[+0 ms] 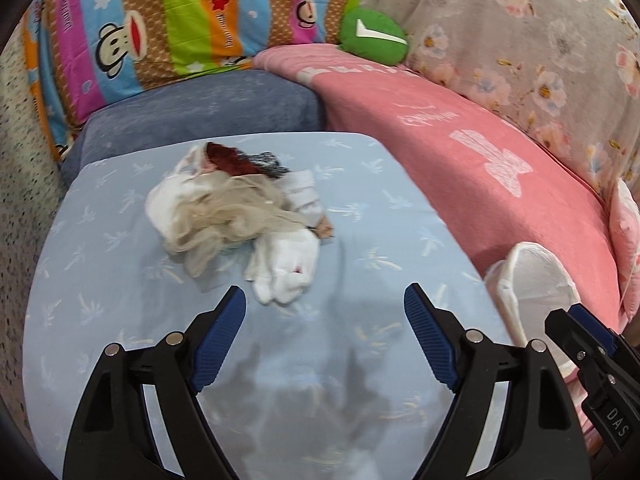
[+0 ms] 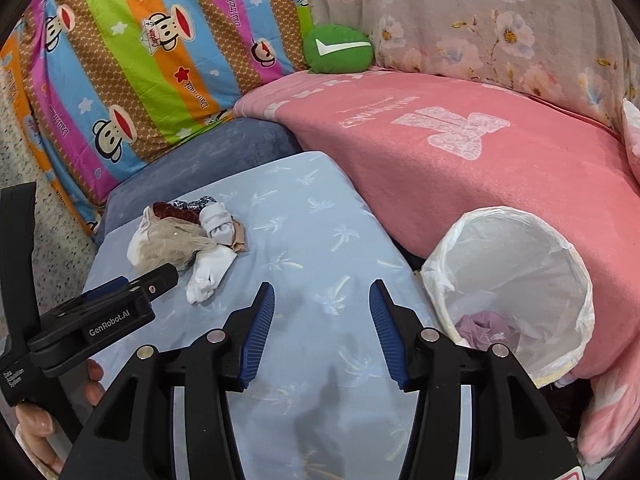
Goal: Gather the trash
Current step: 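Grasp the white glove and sheer beige fabric with the right tool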
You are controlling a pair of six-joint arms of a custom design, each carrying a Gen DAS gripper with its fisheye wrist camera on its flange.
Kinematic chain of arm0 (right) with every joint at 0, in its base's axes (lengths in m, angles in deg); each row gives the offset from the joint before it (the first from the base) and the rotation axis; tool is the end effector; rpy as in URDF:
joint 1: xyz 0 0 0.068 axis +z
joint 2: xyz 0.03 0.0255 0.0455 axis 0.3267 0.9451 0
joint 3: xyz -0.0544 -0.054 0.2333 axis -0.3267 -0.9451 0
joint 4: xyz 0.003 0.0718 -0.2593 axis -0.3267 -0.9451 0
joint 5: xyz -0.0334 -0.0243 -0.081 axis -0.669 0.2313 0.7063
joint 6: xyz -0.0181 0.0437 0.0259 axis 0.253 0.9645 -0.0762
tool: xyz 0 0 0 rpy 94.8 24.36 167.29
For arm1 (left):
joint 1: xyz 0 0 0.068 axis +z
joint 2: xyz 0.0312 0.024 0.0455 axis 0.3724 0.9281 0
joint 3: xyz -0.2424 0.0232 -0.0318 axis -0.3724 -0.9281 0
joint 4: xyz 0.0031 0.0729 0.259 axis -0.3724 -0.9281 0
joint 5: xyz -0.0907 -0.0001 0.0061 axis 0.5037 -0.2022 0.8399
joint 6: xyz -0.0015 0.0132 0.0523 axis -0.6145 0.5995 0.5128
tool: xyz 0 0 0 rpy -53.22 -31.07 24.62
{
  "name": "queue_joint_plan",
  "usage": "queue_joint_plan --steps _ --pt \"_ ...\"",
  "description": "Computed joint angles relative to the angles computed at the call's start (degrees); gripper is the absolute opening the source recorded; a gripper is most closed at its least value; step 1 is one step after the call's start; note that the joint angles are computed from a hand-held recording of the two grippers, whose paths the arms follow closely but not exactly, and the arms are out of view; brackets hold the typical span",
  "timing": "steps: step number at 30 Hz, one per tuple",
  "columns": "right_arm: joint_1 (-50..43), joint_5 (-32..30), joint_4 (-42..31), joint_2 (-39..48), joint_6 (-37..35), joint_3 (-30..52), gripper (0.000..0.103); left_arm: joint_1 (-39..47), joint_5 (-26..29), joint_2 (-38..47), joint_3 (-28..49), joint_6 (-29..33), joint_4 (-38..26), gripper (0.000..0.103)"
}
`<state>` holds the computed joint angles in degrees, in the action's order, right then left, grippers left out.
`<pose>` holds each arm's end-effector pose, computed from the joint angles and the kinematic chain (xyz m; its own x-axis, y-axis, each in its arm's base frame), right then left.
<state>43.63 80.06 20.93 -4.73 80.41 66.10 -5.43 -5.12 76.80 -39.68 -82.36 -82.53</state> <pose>0.2584 0.1207 0.1636 -0.6977 -0.1119 -0.7076 -0.3327 0.9254 0.1816 0.2237 -0.0988 0.1562 -0.6527 -0.3398 -0.6771 -0.3160 0.9344 -0.1644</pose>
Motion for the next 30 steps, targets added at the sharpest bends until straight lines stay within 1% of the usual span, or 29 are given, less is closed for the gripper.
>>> queue_joint_plan --steps 4,7,11,14,17,21,27,30 --pt "4.4 1.3 1.4 4.1 1.5 2.8 0.051 5.5 1.6 -3.9 -3.2 2.1 -0.5 0.08" --pt "7.4 2.2 2.4 7.8 2.3 5.8 0.054 11.0 4.0 -6.1 -5.1 4.6 -0.4 0.081" --pt "10.8 2.5 3.4 13.5 3.3 10.7 0.054 18.7 7.3 -7.0 -6.4 8.3 0.6 0.081" --pt "12.7 2.8 3.7 18.3 3.9 15.0 0.054 23.7 10.2 -5.9 -6.5 10.7 2.3 0.081" --pt "14.2 2.7 3.4 23.5 4.4 20.0 0.054 28.6 13.7 -3.0 -5.7 13.0 4.5 0.081" --pt "16.0 2.5 2.9 30.4 5.1 26.9 0.054 34.4 18.7 2.9 -3.4 15.1 7.5 0.081" --pt "17.8 1.4 1.1 40.1 5.9 37.3 0.054 39.2 24.5 9.8 -0.7 16.9 11.0 0.08" --pt "18.7 1.1 0.1 44.2 6.0 42.0 0.054 40.5 27.1 12.6 0.7 17.3 12.2 0.074"
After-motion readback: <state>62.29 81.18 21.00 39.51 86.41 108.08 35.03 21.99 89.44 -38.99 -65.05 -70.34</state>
